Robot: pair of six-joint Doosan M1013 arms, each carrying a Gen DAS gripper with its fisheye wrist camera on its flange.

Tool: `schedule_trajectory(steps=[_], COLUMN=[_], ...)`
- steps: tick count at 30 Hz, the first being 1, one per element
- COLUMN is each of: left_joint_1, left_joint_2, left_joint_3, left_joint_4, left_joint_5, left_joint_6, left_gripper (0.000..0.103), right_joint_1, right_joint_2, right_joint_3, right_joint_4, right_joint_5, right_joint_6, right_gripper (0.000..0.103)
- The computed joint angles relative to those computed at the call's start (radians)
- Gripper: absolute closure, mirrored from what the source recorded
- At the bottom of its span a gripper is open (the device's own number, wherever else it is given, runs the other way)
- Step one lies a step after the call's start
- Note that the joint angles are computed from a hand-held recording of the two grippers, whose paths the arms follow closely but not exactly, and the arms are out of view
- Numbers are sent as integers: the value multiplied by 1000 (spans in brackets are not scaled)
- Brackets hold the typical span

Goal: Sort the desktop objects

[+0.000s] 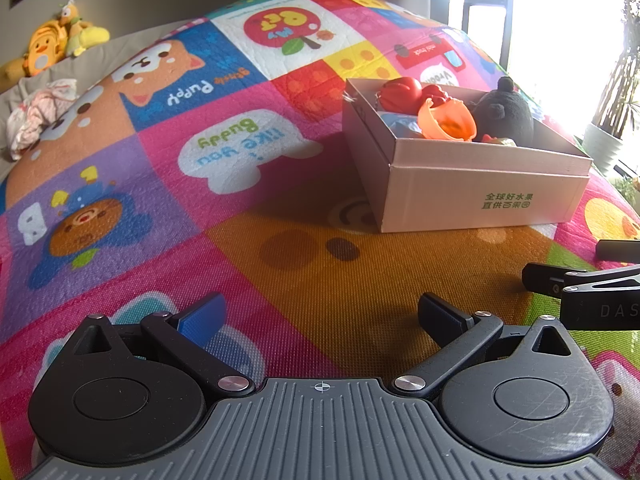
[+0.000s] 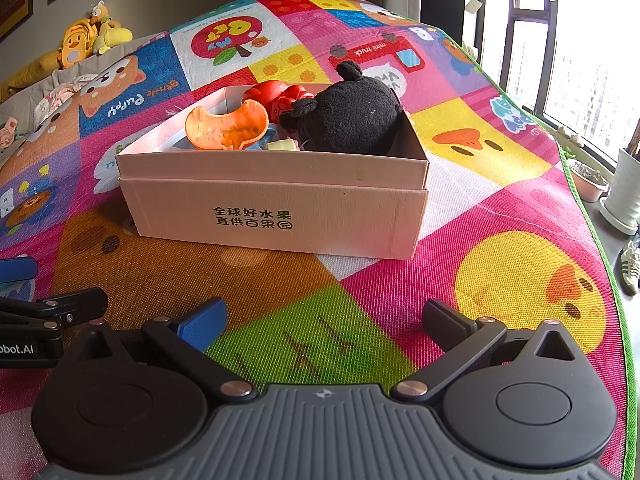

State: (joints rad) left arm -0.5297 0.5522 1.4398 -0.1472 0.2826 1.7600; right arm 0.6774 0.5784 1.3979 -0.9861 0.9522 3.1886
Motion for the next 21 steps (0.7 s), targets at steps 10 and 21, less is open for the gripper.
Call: schedule_trajectory(steps=[10,21], left_joint_1=[0,0], left_joint_2=[0,5], left_joint_3=[1,-8], left_joint_4=[-2,9], left_joint_5=[-1,2], left_joint_6=[3,-11], left_gripper=[0,0], right_joint_1=[0,0], right_joint_2=[0,0], right_joint_3=[0,-1], right_joint_4=[0,0], right_joint_5=[0,1], right_joint_6=[0,-1], right_gripper=[0,0])
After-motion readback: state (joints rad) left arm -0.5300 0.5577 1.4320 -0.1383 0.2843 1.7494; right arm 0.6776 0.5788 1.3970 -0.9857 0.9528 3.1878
